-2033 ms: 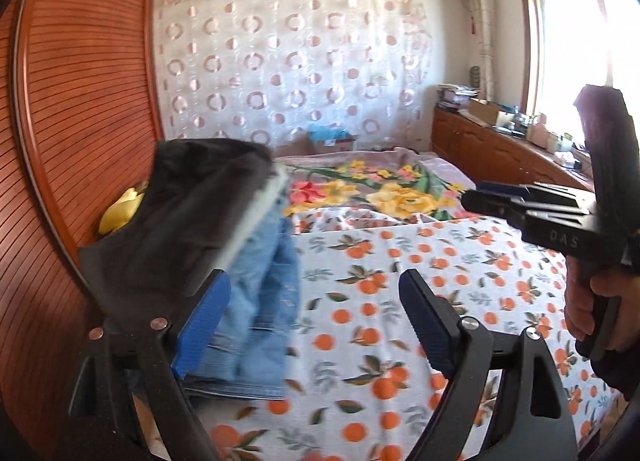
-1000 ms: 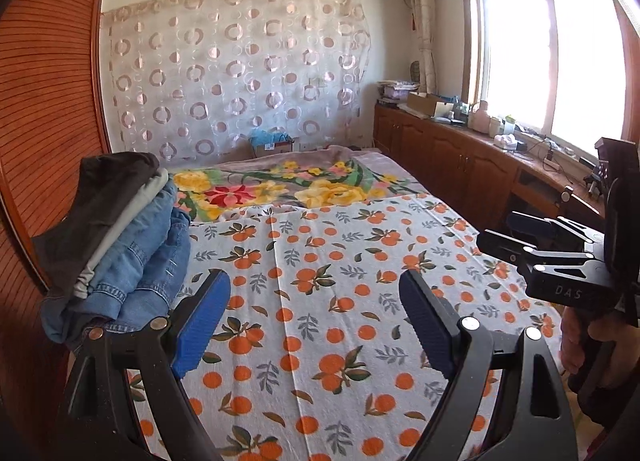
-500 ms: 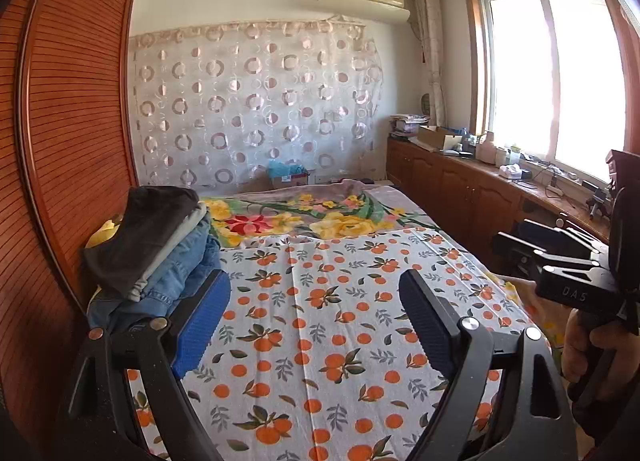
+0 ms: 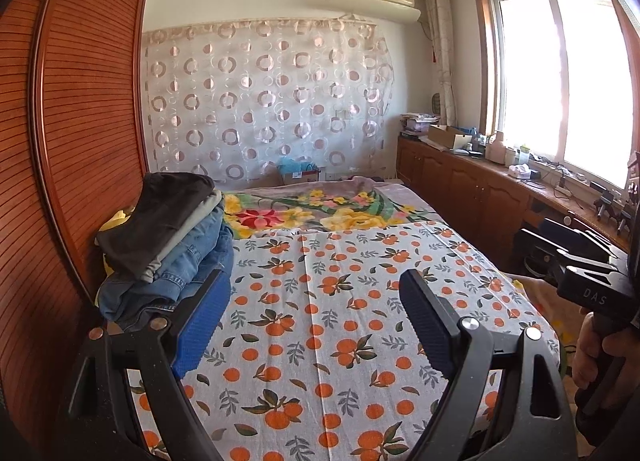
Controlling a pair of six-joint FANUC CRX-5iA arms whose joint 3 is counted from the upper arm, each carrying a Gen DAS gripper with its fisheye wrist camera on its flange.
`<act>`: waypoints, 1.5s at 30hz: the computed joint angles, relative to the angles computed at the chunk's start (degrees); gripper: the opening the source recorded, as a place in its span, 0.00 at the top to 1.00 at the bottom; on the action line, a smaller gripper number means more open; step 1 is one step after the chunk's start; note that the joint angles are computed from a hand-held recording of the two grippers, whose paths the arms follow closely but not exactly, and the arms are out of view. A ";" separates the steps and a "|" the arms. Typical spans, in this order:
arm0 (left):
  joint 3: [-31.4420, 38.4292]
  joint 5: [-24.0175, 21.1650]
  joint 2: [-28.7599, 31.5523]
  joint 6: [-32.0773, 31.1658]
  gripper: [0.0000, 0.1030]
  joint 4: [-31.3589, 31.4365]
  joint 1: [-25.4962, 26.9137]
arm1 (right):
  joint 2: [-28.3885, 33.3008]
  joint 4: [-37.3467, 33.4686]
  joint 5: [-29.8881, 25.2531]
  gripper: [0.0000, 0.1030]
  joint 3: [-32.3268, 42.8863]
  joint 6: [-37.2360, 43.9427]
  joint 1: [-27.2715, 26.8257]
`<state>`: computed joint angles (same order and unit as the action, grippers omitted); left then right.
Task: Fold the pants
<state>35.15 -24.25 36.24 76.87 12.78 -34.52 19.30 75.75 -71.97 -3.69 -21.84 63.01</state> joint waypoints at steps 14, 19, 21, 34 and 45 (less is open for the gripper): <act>-0.66 0.02 0.51 2.88 0.16 -1.71 0.19 | -0.08 0.23 2.16 0.24 -1.59 -0.87 -1.20; -0.68 0.08 0.48 2.98 0.16 -1.84 0.20 | -0.39 0.56 2.42 0.24 -1.97 -0.73 -1.42; -0.73 0.08 0.46 2.88 0.16 -1.79 0.21 | -0.35 0.53 2.45 0.24 -1.93 -0.74 -1.43; -0.71 0.06 0.45 2.96 0.16 -1.89 0.18 | -0.49 0.88 3.24 0.24 -2.09 -0.75 -1.91; -0.71 0.06 0.43 3.23 0.16 -2.14 0.14 | -0.31 0.95 3.44 0.24 -2.09 -1.02 -1.95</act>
